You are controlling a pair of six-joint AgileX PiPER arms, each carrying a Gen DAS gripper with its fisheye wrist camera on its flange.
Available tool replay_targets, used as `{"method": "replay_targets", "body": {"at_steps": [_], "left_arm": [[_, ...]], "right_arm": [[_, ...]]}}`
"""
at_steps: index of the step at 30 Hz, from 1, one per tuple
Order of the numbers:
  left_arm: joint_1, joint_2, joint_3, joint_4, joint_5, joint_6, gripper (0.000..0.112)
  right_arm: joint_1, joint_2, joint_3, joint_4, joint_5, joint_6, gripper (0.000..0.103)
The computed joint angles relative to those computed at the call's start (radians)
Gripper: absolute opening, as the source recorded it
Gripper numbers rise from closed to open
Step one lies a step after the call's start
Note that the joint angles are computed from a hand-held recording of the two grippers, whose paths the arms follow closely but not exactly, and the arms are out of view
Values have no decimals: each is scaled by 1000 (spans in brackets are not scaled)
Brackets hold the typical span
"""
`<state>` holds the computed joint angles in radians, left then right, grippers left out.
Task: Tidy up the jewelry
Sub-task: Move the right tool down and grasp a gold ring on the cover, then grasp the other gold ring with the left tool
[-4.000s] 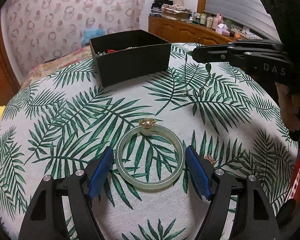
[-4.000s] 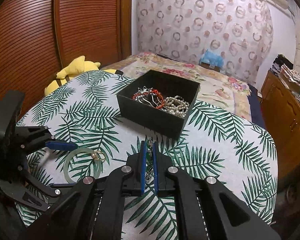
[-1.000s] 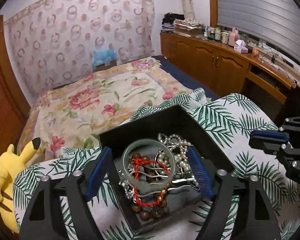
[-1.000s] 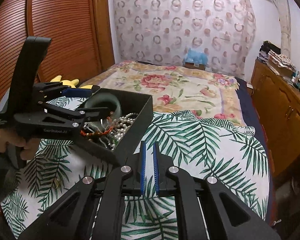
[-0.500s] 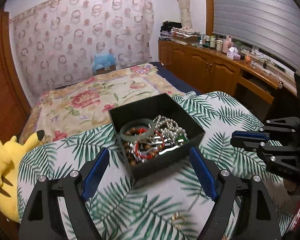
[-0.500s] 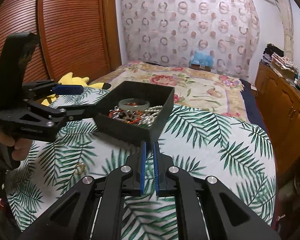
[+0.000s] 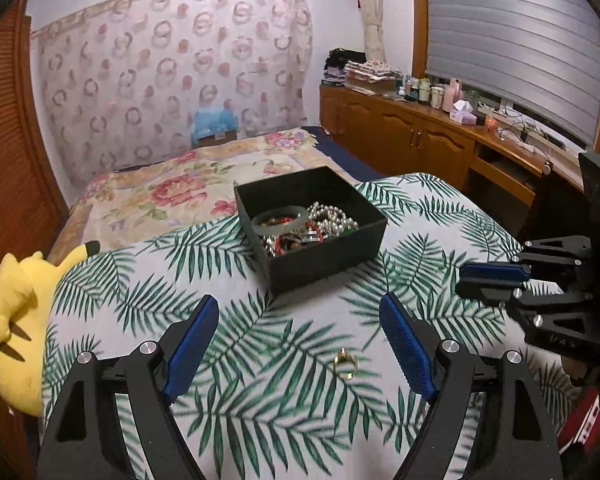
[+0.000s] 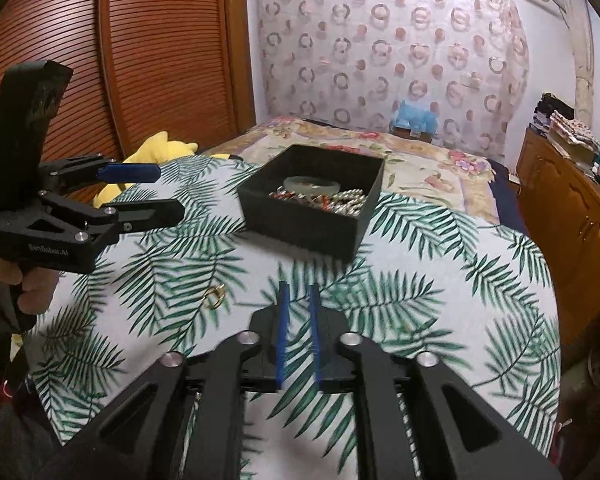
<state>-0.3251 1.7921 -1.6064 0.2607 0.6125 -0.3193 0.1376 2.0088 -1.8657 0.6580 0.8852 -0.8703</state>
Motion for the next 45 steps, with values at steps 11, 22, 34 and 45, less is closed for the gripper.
{"method": "replay_targets", "body": {"at_steps": [11, 22, 34, 45], "left_arm": [[-34, -107, 201, 85, -58, -121, 79], [-55, -180, 318, 96, -83, -149, 80], [-38, -141, 324, 13, -105, -91, 80], [-4, -15, 202, -129, -74, 61, 79]], "right_arm": [[7, -92, 199, 60, -46, -66, 27], [57, -120, 296, 25, -19, -122, 27], [121, -113, 318, -70, -67, -98, 16], [65, -110, 279, -53, -77, -88, 16]]}}
